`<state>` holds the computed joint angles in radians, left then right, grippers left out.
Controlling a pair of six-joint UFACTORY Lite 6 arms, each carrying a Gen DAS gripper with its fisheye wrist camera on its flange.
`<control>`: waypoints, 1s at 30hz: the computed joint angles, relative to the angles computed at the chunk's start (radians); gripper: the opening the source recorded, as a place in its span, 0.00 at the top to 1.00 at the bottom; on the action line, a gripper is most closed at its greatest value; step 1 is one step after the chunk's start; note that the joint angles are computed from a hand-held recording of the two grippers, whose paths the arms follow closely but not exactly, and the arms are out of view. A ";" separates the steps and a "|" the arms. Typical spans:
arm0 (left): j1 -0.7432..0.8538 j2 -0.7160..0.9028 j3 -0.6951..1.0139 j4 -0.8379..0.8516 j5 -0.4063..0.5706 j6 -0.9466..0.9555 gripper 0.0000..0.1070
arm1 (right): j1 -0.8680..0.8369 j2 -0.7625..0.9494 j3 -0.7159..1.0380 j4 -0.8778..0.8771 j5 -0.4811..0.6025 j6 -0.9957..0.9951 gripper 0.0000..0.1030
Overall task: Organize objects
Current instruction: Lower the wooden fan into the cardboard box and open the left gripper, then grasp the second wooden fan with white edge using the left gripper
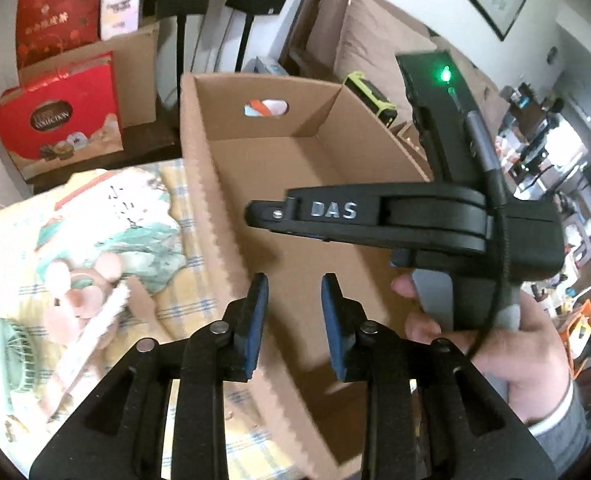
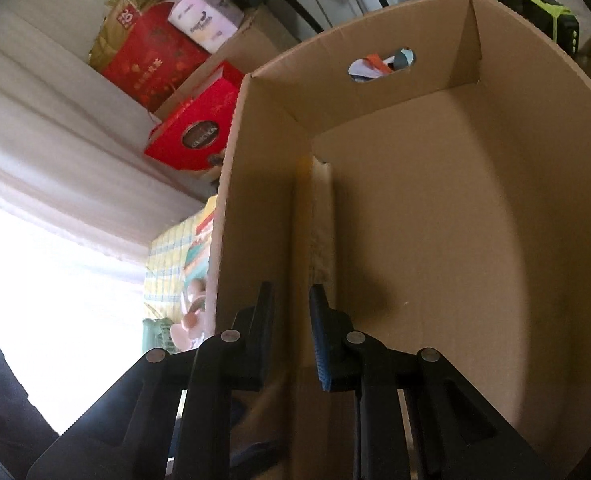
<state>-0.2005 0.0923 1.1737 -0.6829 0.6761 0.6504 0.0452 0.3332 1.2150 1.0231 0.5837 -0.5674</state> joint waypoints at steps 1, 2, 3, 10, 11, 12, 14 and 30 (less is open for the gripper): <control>0.015 -0.024 -0.015 0.008 0.004 0.003 0.68 | -0.002 -0.013 -0.011 -0.001 -0.002 -0.006 0.82; 0.029 -0.040 -0.028 0.008 0.006 0.012 0.66 | 0.001 -0.037 -0.031 -0.004 -0.010 -0.008 0.82; 0.046 -0.062 -0.043 0.005 0.013 0.021 0.61 | 0.005 -0.057 -0.043 -0.018 -0.017 0.002 0.80; 0.166 -0.210 -0.150 0.034 0.016 0.063 0.35 | 0.062 -0.239 -0.145 -0.156 -0.079 0.091 0.60; 0.187 -0.221 -0.154 0.034 0.024 0.071 0.33 | 0.074 -0.266 -0.160 -0.182 -0.091 0.108 0.59; 0.219 -0.229 -0.161 0.020 0.040 0.098 0.30 | 0.086 -0.292 -0.174 -0.207 -0.101 0.125 0.56; 0.281 -0.238 -0.174 -0.003 0.070 0.141 0.29 | 0.117 -0.339 -0.192 -0.277 -0.119 0.181 0.52; 0.625 -0.207 -0.200 -0.045 0.151 0.358 0.14 | 0.411 -0.457 -0.219 -0.755 -0.183 0.676 0.38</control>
<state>0.4247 -0.1146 0.9739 -0.7279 0.8273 1.0087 0.4561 -0.1241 0.9964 0.2679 0.4008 0.1085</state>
